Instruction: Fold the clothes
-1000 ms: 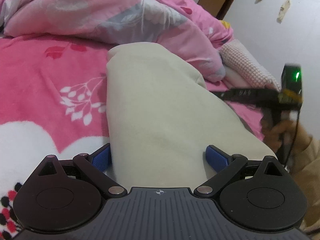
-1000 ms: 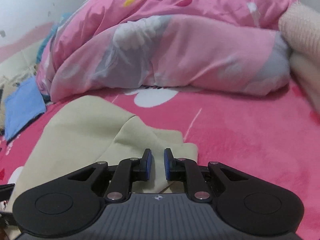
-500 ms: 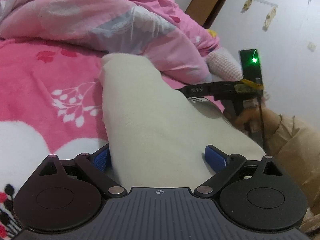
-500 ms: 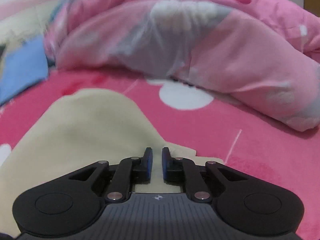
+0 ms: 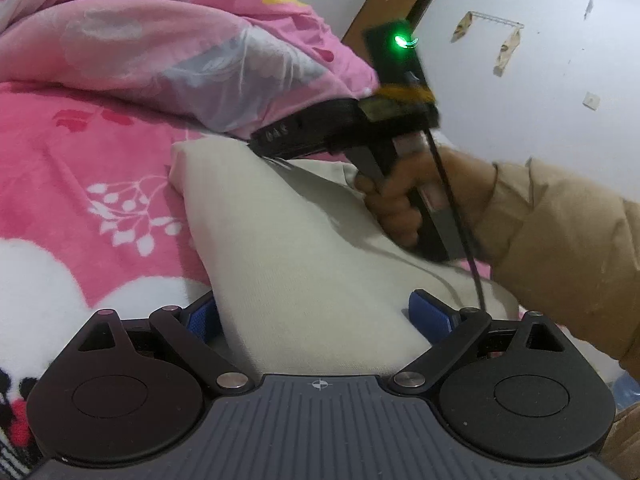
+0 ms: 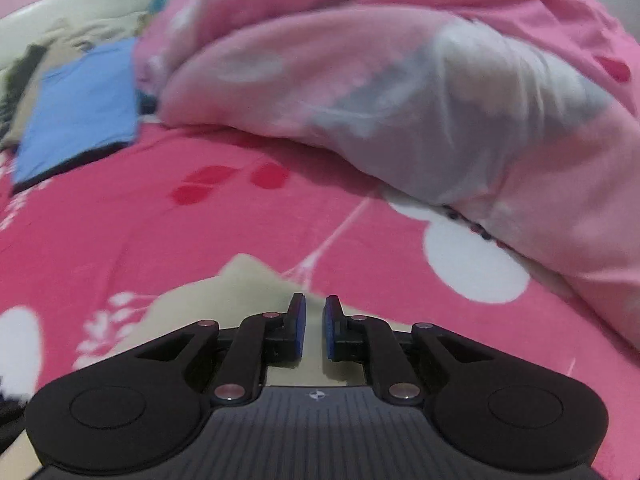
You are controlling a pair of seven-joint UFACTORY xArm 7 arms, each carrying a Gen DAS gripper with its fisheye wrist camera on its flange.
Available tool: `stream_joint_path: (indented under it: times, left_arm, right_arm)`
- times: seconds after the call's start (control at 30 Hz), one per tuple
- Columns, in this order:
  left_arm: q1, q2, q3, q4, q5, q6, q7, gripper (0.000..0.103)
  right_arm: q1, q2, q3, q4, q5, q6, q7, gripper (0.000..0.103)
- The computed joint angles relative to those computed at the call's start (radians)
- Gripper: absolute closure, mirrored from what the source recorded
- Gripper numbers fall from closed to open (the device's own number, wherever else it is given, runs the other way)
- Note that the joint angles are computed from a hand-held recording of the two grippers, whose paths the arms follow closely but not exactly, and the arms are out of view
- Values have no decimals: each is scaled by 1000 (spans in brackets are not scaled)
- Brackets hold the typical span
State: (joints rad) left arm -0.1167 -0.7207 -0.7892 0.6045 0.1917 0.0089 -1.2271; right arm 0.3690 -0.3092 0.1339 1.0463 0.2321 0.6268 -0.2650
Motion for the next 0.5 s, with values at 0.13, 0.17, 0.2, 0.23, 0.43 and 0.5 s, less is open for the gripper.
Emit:
stream_joint_path:
  times: [0.13,0.17,0.2,0.23,0.43,0.5]
  left_arm:
    - [4,-3,1,-16,2,-38,7,8]
    - [8,-4,-3,-18,1,-45,8,8]
    - [10,-5,-4,-21,-1,-52,10,8]
    - [14,-5,-5,-24,-4,-61,12,8]
    - [21,-14,-13,-34,-20,-77,26,8]
    - [22,-15,-13,-38,-25,-84,29,8]
  right_arm:
    - [0,-8,18,64,-44,27,16,93]
    - [15,-18,8,76,-10,19,2,93]
    - [46,-24,-22,94,66,21,-33,93]
    - [63,-23,-32,110,101,23,-68,93]
    - [103,96,18,262,95,147,-230,93]
    - [104,190,45,375,39,290,-284,92]
